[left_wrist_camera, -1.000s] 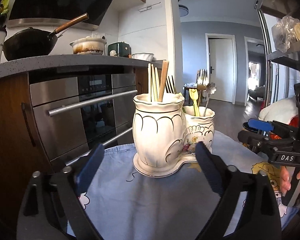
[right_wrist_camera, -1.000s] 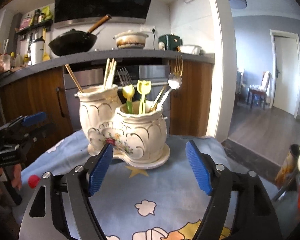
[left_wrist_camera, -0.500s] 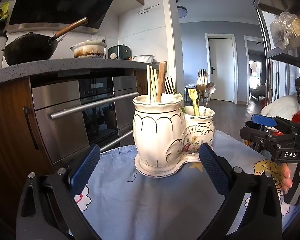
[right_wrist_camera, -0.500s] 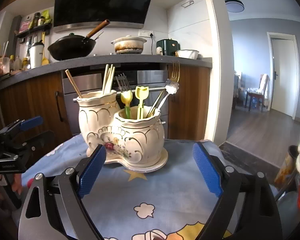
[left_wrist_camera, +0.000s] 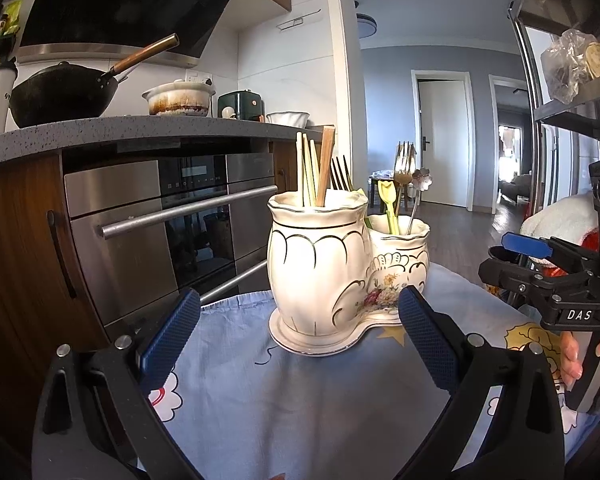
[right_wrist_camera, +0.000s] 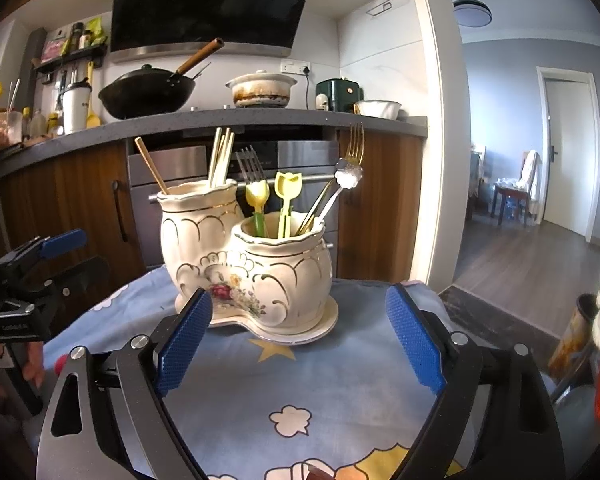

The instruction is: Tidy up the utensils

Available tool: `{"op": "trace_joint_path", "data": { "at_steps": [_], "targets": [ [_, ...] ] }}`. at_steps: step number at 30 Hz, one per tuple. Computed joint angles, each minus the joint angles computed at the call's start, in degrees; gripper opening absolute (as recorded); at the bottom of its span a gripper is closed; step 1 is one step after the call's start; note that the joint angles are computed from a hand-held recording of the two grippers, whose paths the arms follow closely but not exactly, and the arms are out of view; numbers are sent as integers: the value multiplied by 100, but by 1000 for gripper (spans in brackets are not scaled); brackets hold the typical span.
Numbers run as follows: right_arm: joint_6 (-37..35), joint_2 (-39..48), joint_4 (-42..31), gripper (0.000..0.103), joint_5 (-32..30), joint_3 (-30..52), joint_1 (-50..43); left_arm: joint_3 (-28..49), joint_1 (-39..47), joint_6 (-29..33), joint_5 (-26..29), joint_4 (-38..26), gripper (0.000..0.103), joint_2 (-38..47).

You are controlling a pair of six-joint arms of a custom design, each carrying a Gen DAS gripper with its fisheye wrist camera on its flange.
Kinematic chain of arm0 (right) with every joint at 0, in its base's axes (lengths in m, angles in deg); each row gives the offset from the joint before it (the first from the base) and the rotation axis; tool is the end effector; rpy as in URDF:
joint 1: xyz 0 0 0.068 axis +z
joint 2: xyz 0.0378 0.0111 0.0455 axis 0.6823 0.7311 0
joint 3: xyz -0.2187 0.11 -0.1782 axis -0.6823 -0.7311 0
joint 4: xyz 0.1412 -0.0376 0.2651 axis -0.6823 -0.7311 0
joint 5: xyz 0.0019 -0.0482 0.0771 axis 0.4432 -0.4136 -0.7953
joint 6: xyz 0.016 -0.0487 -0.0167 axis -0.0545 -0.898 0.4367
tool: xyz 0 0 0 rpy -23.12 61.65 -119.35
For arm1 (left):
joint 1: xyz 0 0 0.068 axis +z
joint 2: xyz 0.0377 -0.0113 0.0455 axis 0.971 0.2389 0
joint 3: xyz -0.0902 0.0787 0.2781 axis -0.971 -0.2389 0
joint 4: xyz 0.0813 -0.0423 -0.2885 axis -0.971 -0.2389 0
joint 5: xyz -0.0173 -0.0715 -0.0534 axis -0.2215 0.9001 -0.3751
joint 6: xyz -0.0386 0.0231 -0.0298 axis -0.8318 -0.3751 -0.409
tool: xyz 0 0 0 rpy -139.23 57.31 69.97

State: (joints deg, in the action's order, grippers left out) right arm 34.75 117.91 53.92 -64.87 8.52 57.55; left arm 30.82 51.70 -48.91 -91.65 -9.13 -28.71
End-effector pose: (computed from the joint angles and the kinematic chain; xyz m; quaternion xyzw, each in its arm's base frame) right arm 0.2695 0.0830 0.1616 -0.2407 0.7665 0.1943 0.5629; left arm 0.1711 -0.0595 0.1843 -0.0140 0.7958 0.0369 0.6043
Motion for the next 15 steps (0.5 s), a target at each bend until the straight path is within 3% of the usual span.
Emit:
{"op": "trace_joint_path", "data": {
  "at_steps": [15],
  "targets": [
    [6,1,4,89,35,0,30,35,-56,22,-41,50,98,167]
  ]
}}
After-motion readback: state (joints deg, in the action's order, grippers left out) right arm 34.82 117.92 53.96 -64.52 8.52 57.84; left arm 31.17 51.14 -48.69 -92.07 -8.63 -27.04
